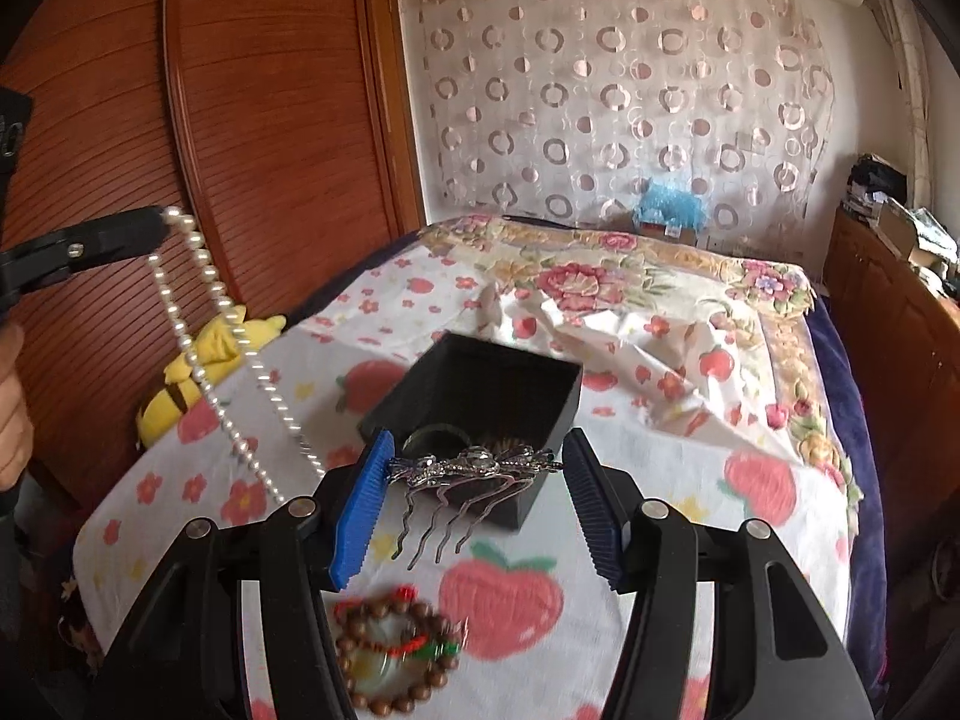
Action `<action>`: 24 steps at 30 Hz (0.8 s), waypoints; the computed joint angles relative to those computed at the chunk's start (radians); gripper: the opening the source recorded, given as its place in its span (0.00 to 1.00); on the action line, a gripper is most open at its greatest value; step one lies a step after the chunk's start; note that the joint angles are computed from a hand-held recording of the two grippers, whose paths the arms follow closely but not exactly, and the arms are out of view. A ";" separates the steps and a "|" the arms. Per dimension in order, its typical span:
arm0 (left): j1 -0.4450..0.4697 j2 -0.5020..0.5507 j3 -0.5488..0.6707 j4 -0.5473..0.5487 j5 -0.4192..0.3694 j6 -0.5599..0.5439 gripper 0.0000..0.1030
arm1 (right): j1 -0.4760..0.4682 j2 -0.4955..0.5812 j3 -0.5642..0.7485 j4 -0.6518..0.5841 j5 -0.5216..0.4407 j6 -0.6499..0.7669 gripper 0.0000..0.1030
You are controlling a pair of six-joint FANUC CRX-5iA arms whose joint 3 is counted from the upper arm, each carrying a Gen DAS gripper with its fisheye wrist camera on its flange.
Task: Organize jewelry
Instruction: 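Lower the hairpin and pearl necklace into the black box and open both tools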
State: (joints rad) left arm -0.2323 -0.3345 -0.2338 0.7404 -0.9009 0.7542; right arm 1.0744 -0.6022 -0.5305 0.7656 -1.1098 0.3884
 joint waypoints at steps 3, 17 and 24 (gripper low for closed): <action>-0.003 0.009 0.021 -0.007 0.009 0.007 0.07 | -0.064 0.045 0.030 -0.024 0.047 0.040 0.59; 0.018 0.051 0.082 -0.053 0.029 0.034 0.07 | -0.233 0.238 0.144 -0.131 0.078 0.183 0.59; 0.020 0.059 0.095 -0.064 0.034 0.044 0.07 | -0.230 0.308 0.223 -0.204 0.013 0.273 0.59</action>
